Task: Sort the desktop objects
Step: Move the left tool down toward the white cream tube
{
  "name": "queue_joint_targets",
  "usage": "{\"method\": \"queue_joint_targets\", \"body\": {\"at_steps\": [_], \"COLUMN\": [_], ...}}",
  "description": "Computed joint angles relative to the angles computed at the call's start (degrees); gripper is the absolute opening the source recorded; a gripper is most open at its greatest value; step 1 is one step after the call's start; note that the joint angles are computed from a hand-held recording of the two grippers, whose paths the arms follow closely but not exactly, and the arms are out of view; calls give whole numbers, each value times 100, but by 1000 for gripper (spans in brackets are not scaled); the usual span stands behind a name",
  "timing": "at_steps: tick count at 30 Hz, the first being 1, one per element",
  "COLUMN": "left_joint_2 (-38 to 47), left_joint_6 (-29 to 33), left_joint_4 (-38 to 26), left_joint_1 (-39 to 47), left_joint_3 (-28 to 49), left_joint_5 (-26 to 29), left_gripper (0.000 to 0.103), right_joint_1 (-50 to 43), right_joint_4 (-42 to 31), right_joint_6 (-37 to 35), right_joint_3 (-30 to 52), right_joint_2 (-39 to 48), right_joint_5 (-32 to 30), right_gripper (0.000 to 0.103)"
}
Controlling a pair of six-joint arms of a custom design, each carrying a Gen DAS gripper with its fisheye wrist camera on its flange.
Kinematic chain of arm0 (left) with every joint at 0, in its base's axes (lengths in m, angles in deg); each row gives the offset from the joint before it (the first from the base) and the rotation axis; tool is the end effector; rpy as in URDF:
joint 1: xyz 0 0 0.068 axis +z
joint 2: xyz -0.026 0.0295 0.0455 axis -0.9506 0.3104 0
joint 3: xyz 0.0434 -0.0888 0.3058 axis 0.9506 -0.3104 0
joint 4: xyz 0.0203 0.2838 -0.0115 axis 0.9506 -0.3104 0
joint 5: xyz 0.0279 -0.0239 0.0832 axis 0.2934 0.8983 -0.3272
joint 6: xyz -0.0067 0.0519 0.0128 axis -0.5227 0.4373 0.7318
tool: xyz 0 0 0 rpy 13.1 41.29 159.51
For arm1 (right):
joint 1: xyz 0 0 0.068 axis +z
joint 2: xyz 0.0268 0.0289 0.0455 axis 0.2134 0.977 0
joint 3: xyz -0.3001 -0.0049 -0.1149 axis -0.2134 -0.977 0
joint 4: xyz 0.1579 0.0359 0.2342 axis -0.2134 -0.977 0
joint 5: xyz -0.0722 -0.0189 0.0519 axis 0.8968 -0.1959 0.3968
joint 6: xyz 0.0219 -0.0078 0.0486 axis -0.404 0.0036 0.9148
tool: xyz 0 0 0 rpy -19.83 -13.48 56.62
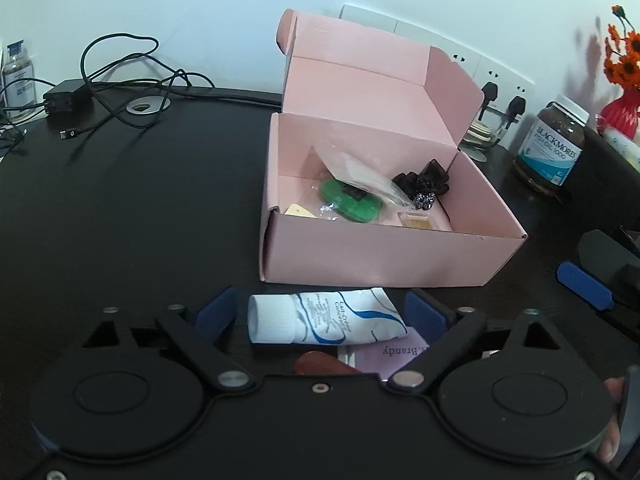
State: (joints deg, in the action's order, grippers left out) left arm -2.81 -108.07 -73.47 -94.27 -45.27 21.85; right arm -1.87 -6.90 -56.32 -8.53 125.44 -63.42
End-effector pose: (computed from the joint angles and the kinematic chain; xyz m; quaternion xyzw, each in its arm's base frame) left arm 0.1949 -0.0688 0.1442 -0.1368 0.9049 -0.0494 0.4000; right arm 0.2446 -0.0305 0.1073 -0.0973 0.7814 0.3990 0.4699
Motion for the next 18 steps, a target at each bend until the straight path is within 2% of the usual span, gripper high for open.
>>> {"method": "queue_joint_targets", "body": {"at_steps": [5, 7, 11, 18], "left_joint_2": [452, 544, 543, 365], "left_joint_6": [-75, -55, 21, 183], "left_joint_4": [-275, -160, 134, 251], "left_joint_1": [-453, -566, -582, -633], "left_joint_3": [319, 285, 129, -59], "left_joint_5": [-646, -834, -915, -971], "left_gripper": [103, 103, 97, 90], "right_joint_1": [-23, -33, -48, -50], "right_joint_4": [57, 80, 115, 124], "right_joint_6": [53, 75, 110, 107], "right_joint_3": [2, 3, 7, 15], "right_joint_2": [33, 46, 71, 94], "right_joint_5": [-27, -37, -58, -86], "right_gripper": [102, 102, 102, 102]}}
